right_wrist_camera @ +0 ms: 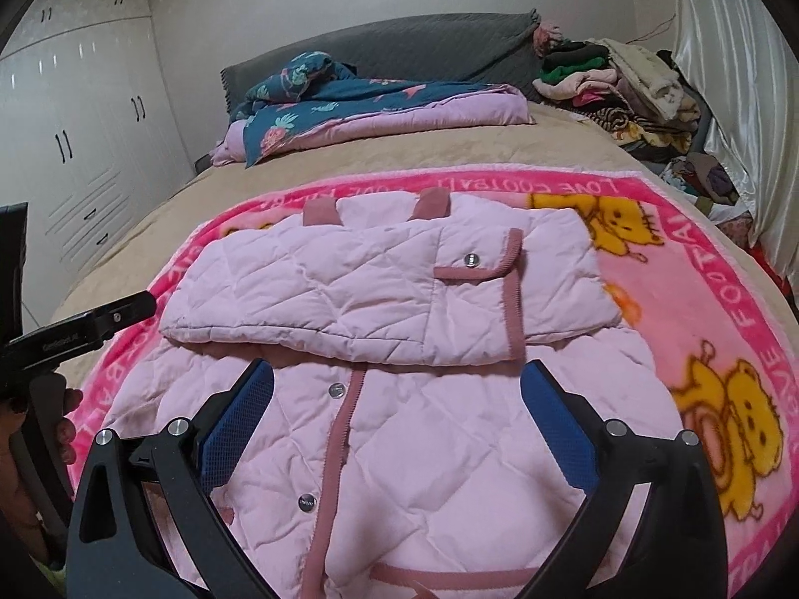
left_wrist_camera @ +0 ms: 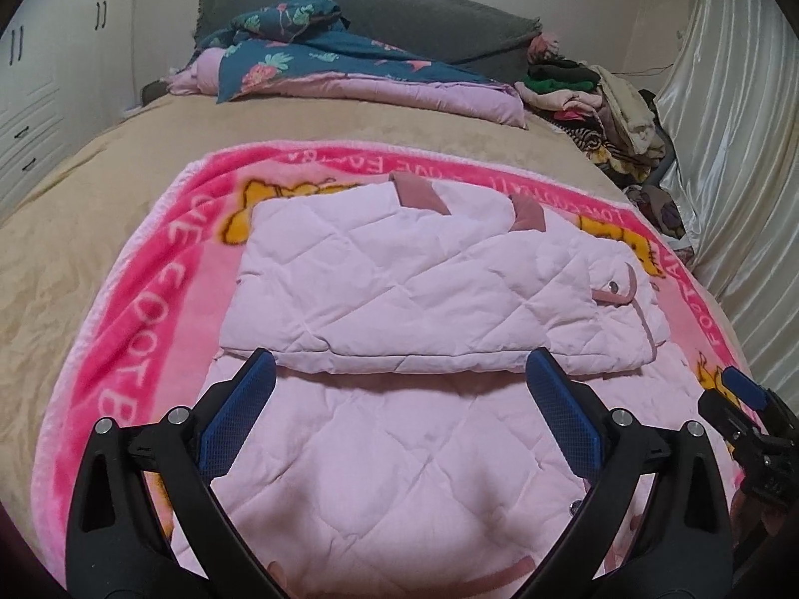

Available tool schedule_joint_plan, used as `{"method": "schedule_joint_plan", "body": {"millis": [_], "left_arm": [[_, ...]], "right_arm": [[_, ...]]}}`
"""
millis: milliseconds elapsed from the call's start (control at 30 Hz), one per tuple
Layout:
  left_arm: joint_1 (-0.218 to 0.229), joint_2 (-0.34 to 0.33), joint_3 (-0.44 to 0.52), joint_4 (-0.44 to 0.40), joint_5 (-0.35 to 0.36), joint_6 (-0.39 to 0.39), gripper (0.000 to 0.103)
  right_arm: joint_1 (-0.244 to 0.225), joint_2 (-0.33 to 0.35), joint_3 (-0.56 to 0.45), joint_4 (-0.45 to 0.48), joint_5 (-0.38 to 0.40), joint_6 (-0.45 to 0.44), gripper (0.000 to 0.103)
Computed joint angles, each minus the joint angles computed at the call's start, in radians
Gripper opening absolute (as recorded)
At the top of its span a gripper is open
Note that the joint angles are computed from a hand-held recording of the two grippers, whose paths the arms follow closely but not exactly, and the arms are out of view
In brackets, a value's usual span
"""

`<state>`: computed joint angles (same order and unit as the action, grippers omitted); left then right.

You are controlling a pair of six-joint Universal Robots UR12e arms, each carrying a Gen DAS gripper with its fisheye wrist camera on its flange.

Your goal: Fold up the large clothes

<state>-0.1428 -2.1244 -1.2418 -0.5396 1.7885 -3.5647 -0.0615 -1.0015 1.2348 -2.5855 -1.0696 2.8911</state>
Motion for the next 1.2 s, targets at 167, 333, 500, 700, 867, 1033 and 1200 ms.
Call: {"method": "schedule_joint_plan", "body": {"millis": [167, 333, 500, 700, 867, 1033, 1200], "left_arm": [[-0.006, 0.021, -0.032, 0.049, 0.010, 0.007, 0.094], [-0.012, 0.047, -0.076, 0.092, 0.019, -0.007, 0.094], [-0.020, 0.067, -0.113, 0.104, 0.025, -0.008, 0.094], [-0.025, 0.095, -0.154, 0.127, 0.031, -0.022, 0.094], [-0.034, 0.115, -0.176, 0.134, 0.041, -0.017, 0.094], [-0.044, 0.135, -0.197, 0.143, 0.056, -0.011, 0.094], [-0.051, 0.155, -0.212, 0.156, 0.074, -0.007, 0.094]], "right_arm": [[-0.009, -0.014, 0.019, -0.015, 0.006, 0.022, 0.099], [-0.012, -0.028, 0.036, -0.036, 0.019, 0.031, 0.099], [-0.017, -0.044, 0.054, -0.060, 0.032, 0.040, 0.099], [-0.022, -0.061, 0.067, -0.071, 0.051, 0.039, 0.099], [-0.027, -0.080, 0.085, -0.091, 0.072, 0.045, 0.099], [-0.038, -0.104, 0.113, -0.104, 0.083, 0.040, 0.099], [-0.050, -0.126, 0.137, -0.120, 0.090, 0.042, 0.099]]}}
